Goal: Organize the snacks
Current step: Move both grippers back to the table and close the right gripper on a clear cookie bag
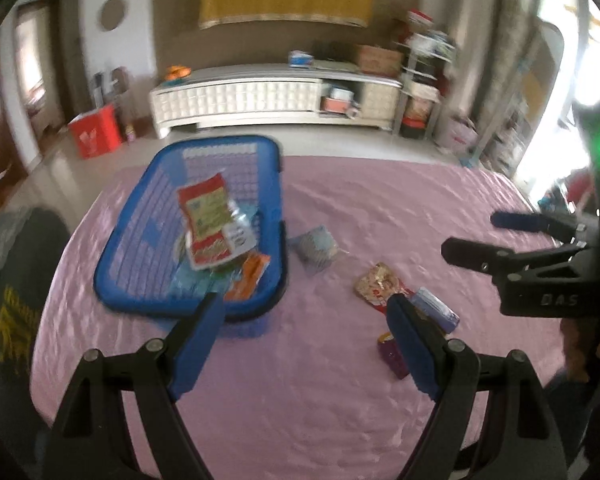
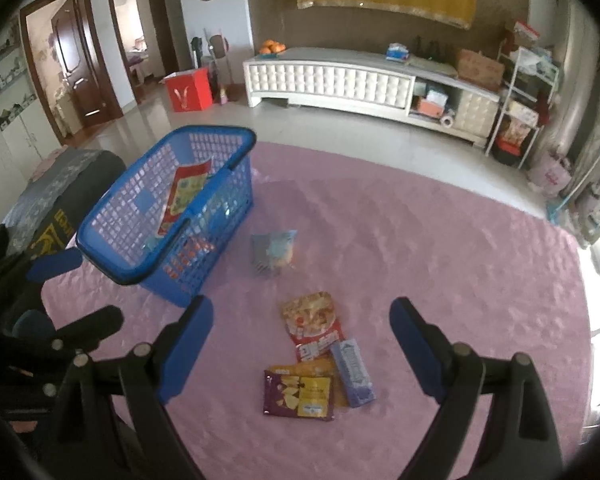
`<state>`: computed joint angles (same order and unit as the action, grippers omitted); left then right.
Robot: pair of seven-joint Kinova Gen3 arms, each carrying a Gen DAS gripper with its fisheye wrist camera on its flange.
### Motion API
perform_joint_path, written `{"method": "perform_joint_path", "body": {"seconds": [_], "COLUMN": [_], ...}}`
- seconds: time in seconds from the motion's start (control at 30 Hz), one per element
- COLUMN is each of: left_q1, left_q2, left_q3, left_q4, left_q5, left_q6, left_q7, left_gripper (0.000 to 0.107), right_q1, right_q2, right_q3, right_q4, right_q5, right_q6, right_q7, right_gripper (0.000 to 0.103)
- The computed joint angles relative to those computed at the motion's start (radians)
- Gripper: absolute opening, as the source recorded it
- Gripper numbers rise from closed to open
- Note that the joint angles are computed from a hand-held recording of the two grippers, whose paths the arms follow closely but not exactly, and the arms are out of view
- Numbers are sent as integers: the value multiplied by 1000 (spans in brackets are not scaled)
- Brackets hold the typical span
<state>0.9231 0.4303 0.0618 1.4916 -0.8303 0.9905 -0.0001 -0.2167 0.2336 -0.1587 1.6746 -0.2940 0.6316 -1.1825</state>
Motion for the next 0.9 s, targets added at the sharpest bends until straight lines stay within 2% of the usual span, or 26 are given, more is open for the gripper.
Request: {"method": "perform_joint_path", "body": {"seconds": [0.17,0.23,0.3,0.4,0.47,0.63,0.7,0.8,0.9], "left_q1": [207,250,232,138,96,84,92,87,79], "left_q2": [17,44,80,102,108,144,160,198,204], "left_q3": [-215,-252,-215,-76,-19,-27,-34,-42,-55], "left_q4": [41,56,41,39,48,13,0,-54,-56], "left_q5": [66,55,37,-18,-47,-26,-44,-26,-10], "left_q6": [13,20,66,118,122,136,144,183,156], "left_q7": [203,282,308,371,419,390,361,306,308], "left_gripper": [81,81,81,81,81,81,81,81,81], "right_q1": [42,41,40,34,19,-50,-100,-103,-105], "right_q2": [65,91,117,167,200,271,299,350,397], "right_q3": [-36,-47,-60,-71,-71,-57,-25,-33,-37], "right_q4": [12,19,23,-9,-40,-118,-156,-223,-287], "right_q5": [-68,-72,-75,-73,-58,20,70,90,101], "right_q6": [-13,-34,-56,-45,-32,-28,-12,31,77], "right_q7": [107,139,169,185,183,157,113,100,92], "right_gripper": [92,92,92,92,92,92,90,83,77]}}
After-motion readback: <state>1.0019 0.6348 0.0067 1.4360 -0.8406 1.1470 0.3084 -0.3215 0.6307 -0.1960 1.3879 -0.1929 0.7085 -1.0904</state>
